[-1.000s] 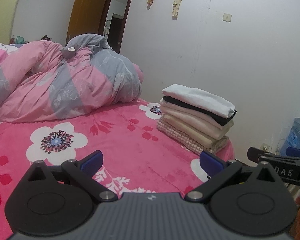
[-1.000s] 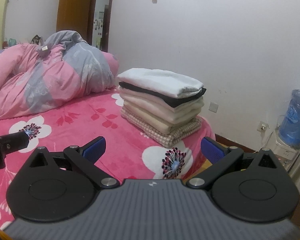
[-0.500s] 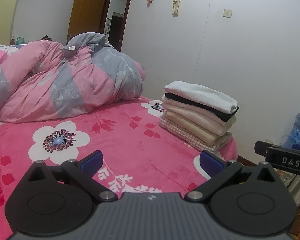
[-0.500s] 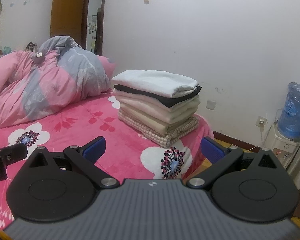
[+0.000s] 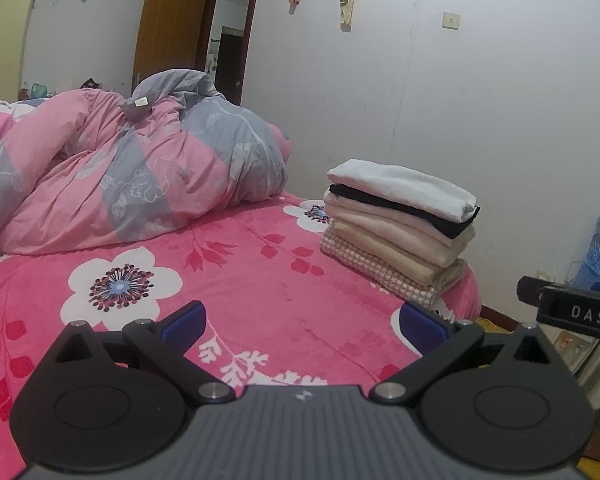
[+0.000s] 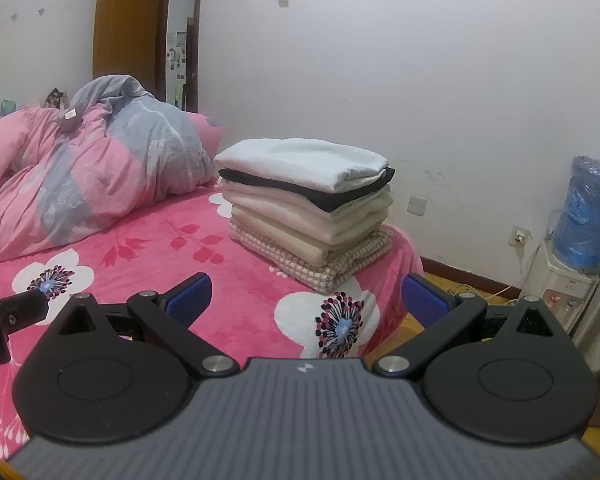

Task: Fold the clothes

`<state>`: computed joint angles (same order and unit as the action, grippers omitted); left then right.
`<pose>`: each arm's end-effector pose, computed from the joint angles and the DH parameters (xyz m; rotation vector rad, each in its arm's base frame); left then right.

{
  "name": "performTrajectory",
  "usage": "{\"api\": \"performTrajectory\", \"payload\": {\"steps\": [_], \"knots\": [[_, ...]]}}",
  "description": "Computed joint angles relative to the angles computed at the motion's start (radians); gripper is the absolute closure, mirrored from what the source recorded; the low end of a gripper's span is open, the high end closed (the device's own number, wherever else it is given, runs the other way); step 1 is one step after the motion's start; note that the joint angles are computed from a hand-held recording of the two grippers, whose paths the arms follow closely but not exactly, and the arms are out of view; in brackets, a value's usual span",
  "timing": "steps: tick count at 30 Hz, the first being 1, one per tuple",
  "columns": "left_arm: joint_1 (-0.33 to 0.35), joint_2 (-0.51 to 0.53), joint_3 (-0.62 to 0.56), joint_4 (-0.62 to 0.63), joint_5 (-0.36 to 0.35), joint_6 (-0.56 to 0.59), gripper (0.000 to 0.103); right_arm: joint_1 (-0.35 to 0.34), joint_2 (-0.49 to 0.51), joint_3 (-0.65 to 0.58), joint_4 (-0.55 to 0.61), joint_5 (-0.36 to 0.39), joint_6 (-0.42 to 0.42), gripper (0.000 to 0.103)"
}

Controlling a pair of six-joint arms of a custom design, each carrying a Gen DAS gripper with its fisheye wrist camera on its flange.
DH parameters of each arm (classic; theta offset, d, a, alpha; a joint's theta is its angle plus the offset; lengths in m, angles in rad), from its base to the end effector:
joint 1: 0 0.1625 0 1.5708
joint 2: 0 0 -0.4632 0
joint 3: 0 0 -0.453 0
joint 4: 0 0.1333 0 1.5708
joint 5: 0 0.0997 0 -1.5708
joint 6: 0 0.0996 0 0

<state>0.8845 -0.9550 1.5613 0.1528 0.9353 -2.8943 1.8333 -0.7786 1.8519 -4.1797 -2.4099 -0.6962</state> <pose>-0.2499 -0.6088 0.1550 0.7907 2.3358 -1.1989 0.2170 -0.5795 0.1870 0.1302 -1.7861 1.3929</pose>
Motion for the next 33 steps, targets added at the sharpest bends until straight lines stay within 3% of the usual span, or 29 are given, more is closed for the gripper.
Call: {"api": "performTrajectory", "payload": {"steps": [10,17,33], "knots": [[-0.002,0.003,0.0,-0.006,0.008,0.026,0.0,0.011,0.018,-0.01,-0.035,-0.023,-0.043,0.001],[-0.012,0.026,-0.016,-0.009,-0.008,0.046,0.0,0.02,0.052,-0.037,-0.081,-0.023,-0.132,0.001],[-0.014,0.01,-0.004,-0.014,0.014,0.033,0.0,0.033,0.058,-0.039,-0.073,-0.018,-0.127,0.001]]}}
